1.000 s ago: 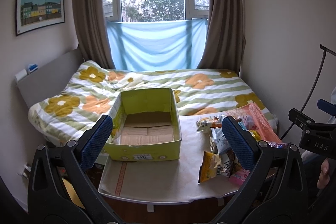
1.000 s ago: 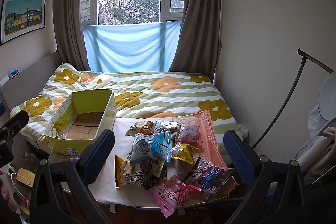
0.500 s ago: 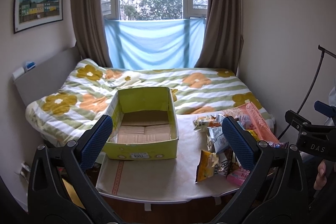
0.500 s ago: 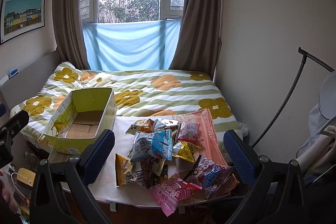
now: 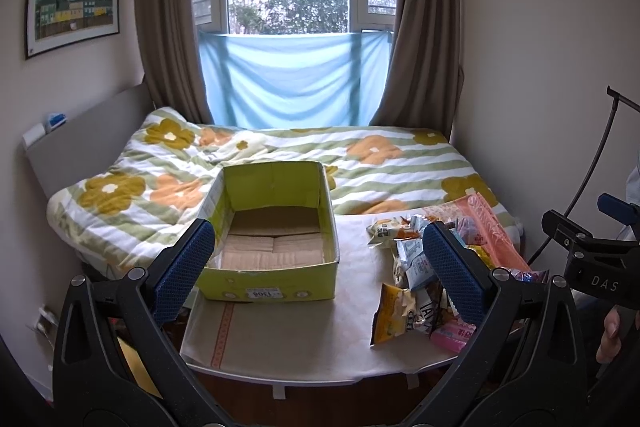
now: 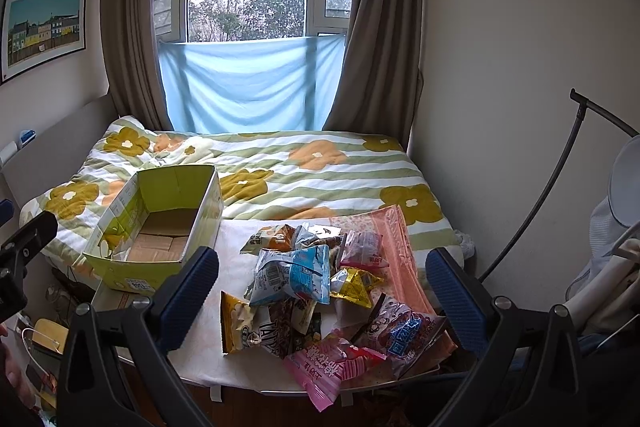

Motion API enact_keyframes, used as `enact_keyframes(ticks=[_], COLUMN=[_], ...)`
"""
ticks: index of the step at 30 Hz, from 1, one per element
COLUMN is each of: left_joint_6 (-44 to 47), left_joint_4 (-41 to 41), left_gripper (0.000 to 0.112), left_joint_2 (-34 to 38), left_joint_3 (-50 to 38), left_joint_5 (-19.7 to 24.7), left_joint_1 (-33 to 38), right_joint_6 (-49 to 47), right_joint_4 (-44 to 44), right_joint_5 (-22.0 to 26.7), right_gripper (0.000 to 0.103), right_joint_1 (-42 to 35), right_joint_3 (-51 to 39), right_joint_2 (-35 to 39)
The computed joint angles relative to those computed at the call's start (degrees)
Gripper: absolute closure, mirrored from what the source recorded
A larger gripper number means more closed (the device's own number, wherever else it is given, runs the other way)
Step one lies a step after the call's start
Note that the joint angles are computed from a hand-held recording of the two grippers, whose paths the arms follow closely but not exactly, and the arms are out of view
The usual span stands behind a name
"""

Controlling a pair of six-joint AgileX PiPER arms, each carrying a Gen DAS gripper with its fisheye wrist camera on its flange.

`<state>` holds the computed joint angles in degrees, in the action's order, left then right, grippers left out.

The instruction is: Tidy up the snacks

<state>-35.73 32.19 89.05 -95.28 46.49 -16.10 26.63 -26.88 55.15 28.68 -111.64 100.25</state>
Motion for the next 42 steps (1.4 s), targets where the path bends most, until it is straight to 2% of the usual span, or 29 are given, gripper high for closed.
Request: enact_keyframes(ticks=[20,29,33,37,40,42], left_joint_6=[0.84,3.75,9.54,18.27,25.62,28.04], left_joint_4=[-1.49,-4.59,-9.64,-18.17,-26.03,-28.16], left_gripper=[0.010,0.010,0.010,0.010,0.010,0.010], left_joint_2=[0.87,1.20,4.10,8.86,12.13,15.10], left_joint_3=[-0.42,-1.43,-6.39,-12.58,-15.24,-17.78], left_joint_5=[-0.43,0.08,2.26,4.45,3.93,4.44], left_joint_1=[0.58,1.89,2.94,4.69,6.11,5.81], right_joint_6=[0.63,0.54,-0.18,-0.14,-1.05,-3.87], right_joint_4=[-0.35,0.18,0.98,1.30,1.16,2.42], right_joint_5=[-1.60,-2.60,0.86,3.67,4.90,4.98], right_gripper=[0.000,0.000,0.000,0.000,0.000,0.000], right_joint_1=[-0.08,-1.05,-1.70,-2.78,-3.94,-5.96], right_joint_3=[3.03,3.95,0.33,-0.23,0.60,1.43], right_joint_2=[-1.12,-1.33,-0.09,0.01,-0.06,0.23])
